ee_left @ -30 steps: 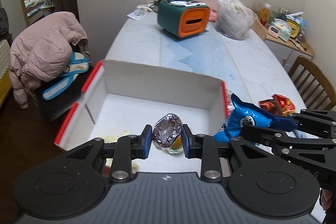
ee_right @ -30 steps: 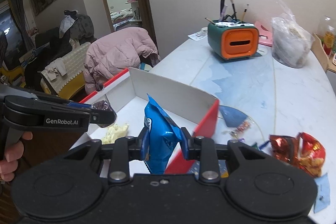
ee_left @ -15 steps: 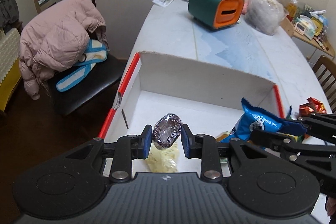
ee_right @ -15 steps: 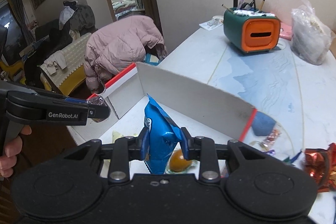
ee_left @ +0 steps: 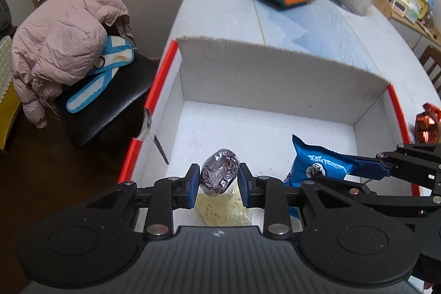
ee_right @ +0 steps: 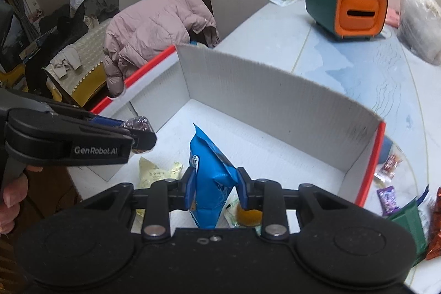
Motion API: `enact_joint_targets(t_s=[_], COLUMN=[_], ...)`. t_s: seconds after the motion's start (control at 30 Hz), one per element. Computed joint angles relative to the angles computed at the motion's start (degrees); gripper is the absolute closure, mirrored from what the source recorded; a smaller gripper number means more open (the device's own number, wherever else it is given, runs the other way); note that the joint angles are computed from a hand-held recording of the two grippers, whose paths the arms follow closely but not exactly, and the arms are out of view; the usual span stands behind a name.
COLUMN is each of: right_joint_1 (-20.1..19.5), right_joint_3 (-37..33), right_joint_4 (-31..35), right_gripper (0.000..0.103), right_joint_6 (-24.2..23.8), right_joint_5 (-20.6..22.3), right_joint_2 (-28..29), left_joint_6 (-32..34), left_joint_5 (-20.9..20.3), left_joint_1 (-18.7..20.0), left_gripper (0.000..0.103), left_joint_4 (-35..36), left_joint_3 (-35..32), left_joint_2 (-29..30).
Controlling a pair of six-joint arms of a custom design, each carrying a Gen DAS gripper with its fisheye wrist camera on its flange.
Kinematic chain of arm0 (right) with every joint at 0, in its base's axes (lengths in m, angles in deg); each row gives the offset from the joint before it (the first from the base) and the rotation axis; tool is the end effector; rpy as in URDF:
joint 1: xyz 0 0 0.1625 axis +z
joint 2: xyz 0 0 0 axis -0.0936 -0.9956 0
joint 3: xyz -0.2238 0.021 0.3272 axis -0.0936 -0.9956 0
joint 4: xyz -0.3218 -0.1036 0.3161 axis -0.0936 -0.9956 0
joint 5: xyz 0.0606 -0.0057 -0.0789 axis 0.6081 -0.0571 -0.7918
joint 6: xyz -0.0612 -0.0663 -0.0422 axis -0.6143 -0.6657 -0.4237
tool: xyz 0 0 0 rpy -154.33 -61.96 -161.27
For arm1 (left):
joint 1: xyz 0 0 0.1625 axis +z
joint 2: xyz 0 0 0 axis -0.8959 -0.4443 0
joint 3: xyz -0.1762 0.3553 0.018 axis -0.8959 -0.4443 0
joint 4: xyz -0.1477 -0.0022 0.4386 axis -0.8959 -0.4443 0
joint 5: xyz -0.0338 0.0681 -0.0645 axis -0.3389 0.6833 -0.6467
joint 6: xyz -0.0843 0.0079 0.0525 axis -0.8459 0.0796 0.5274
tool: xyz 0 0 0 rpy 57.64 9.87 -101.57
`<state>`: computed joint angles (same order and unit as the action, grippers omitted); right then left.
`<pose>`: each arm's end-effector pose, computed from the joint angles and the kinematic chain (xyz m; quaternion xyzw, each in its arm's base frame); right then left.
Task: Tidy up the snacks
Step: 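Open the right gripper to drop the blue packet while the left gripper drops the foil candy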
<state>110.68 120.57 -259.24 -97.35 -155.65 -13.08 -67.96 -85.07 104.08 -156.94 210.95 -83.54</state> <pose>0.2202 -0.4392 0.0970 0.2812 -0.9192 0.1915 0.1983 -0.1861 -0.4322 0.1583 0.1205 0.8999 -0.2257 0.3531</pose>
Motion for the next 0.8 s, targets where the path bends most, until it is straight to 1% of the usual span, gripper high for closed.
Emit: enact_joint_targets(t_s=[0.17, 0.23, 0.27, 0.3, 0.4, 0.6, 0.8], right_joint_1=[-0.19, -0.17, -0.04, 0.1, -0.18, -0.23, 0.09], right_joint_3=[-0.33, -0.39, -0.27, -0.3, -0.07, 0.72, 1.92], right_joint_4=[0.65, 1.33, 0.89, 0.3, 0.75, 0.63, 0.29], right_gripper=[0.073, 0.073, 0.07, 0.07, 0.071, 0.07, 0.065], right_joint_6=[0.32, 0.56, 0.46, 0.4, 0.78, 0.88, 1.39], right_joint_5=[-0.9, -1.08, -1.45, -1.99, -1.44, -1.04, -0.33], right_joint_2=[1.07, 1.19, 1.33, 1.64, 1.17, 0.04, -2.12], left_joint_6=[0.43, 0.2, 0.25, 0.24, 0.37, 0.26, -0.48], left_joint_5=[-1.14, -0.95, -0.88, -0.95, -1.16, -0.81, -1.07], left_joint_1=[1.11, 1.35, 1.33, 1.4, 1.33, 0.07, -2.03], left_gripper=[0.074, 0.074, 0.074, 0.074, 0.074, 0.074, 0.074], left_joint_4=[1.03, 1.54, 1.52, 1.52, 1.23, 0.89, 1.53], left_joint_3=[-0.81, -0.94, -0.88, -0.92, -0.72, 0.26, 1.55], left_joint_2=[1.41, 1.74, 1.79, 1.88, 1.7, 0.67, -1.88])
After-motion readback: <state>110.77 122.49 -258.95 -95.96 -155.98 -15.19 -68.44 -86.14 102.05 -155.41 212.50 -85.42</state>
